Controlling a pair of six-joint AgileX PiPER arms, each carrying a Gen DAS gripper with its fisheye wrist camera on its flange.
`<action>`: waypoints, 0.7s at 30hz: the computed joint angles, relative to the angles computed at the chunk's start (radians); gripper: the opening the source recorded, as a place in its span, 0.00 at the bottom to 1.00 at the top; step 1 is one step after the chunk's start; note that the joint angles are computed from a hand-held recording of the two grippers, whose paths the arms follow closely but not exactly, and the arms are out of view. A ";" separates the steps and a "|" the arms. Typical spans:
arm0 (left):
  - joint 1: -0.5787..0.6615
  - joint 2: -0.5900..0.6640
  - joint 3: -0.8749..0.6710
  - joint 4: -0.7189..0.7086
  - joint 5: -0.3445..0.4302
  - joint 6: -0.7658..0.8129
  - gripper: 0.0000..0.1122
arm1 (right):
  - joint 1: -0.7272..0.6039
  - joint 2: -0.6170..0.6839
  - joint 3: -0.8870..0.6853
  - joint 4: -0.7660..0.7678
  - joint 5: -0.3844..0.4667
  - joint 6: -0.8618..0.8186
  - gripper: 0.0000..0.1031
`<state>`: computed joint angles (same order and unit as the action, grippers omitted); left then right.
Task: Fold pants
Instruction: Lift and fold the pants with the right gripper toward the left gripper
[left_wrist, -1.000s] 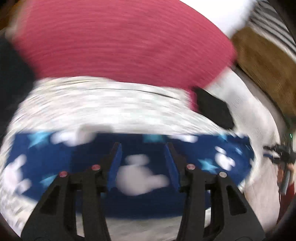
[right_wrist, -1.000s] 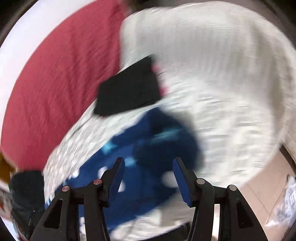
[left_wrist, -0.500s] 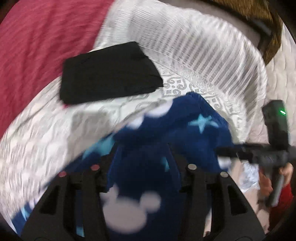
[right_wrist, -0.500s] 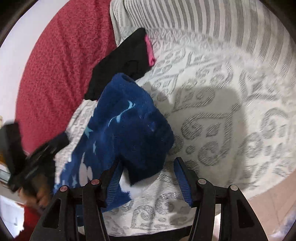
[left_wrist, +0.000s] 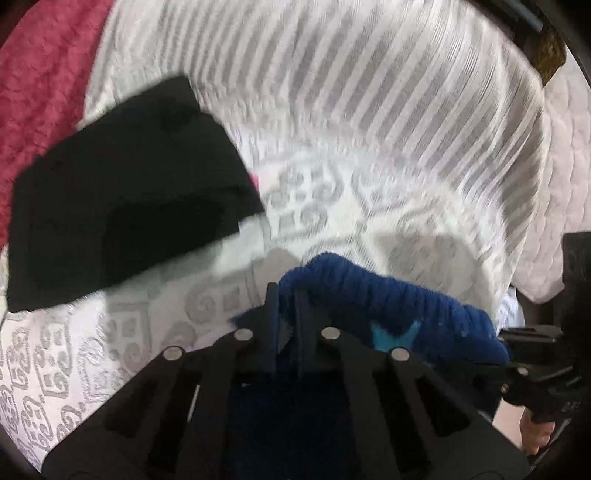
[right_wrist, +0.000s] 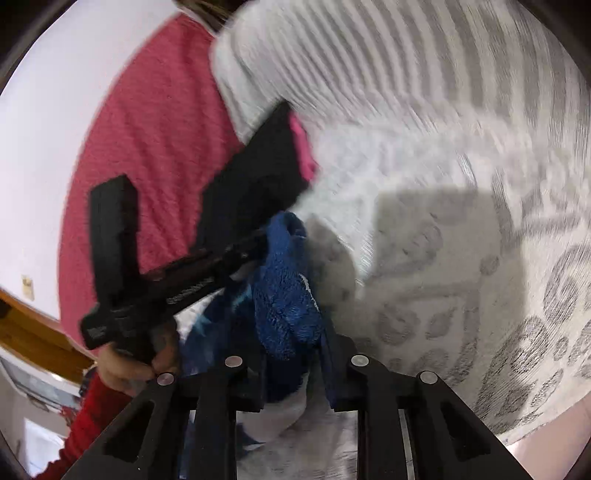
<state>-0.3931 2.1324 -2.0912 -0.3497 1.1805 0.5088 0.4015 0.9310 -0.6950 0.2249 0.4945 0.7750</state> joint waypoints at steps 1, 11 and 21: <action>0.007 -0.014 -0.001 -0.028 -0.003 0.006 0.07 | 0.034 -0.016 -0.039 -0.100 0.040 0.057 0.20; -0.057 -0.012 0.111 0.152 -0.146 -0.105 0.14 | 0.062 -0.018 0.008 -0.241 0.145 0.209 0.31; 0.538 -0.631 0.622 -0.176 -0.199 0.229 0.63 | 0.632 -0.105 -0.234 -0.830 0.698 0.814 0.52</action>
<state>0.1450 1.5011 -1.4692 -0.5258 0.9814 0.7376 1.0335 0.8258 -0.9293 -0.6050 1.1927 1.5888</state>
